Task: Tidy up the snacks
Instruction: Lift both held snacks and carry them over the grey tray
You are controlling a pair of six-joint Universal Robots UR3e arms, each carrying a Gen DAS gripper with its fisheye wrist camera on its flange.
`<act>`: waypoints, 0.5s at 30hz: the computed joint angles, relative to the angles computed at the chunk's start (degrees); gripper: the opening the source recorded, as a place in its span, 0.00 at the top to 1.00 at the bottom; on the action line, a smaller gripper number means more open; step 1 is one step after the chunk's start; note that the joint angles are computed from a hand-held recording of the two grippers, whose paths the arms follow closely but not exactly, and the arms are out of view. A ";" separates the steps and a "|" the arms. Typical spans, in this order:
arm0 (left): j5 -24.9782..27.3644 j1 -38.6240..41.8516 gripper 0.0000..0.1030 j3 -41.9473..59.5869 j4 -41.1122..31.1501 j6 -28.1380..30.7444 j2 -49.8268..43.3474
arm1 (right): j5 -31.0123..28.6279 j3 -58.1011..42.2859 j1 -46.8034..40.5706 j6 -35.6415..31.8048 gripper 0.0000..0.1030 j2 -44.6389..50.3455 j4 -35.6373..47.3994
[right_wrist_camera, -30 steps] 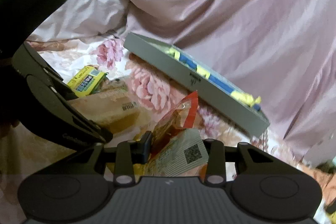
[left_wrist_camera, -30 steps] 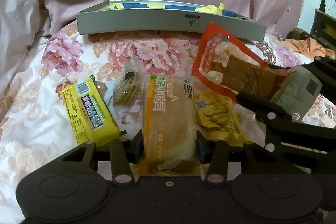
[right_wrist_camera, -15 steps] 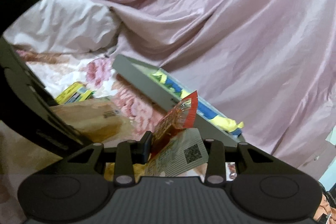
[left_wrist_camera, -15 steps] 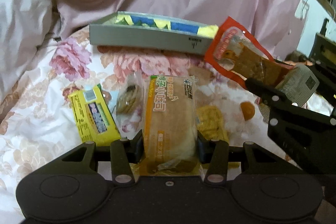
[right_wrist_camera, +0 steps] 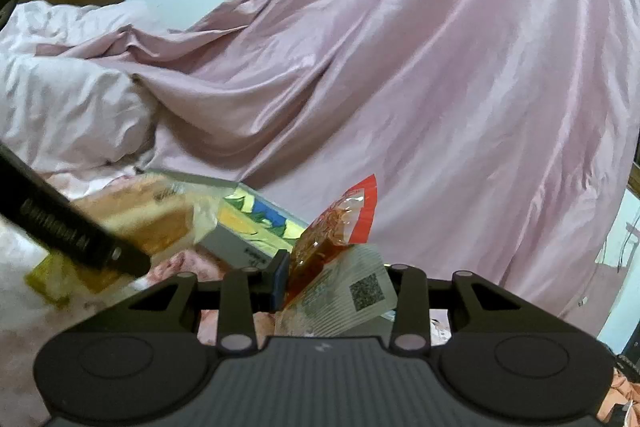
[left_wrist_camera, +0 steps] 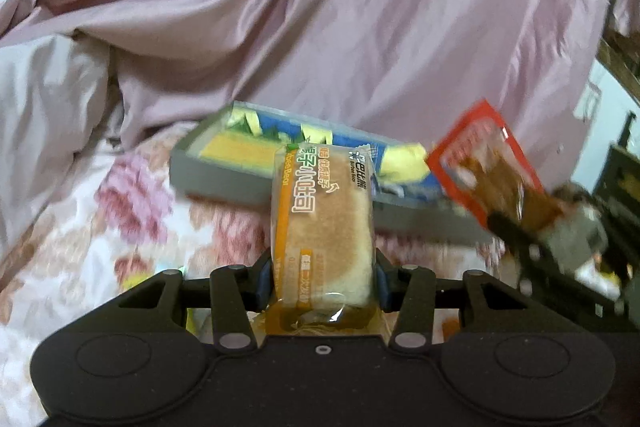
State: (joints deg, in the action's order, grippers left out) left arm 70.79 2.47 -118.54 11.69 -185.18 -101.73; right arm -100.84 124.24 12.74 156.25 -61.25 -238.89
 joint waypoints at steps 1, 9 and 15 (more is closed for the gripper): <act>0.91 -0.80 0.52 2.63 -0.59 -1.06 -1.30 | 0.49 -0.31 -0.76 0.44 0.61 0.03 0.13; 7.53 -7.09 0.52 25.05 -7.79 -4.23 -13.12 | 2.64 -6.68 -5.61 3.80 0.61 3.24 2.31; 9.75 -9.99 0.52 42.12 -15.98 -4.88 -22.90 | 3.65 -12.02 -8.13 5.75 0.61 6.10 5.74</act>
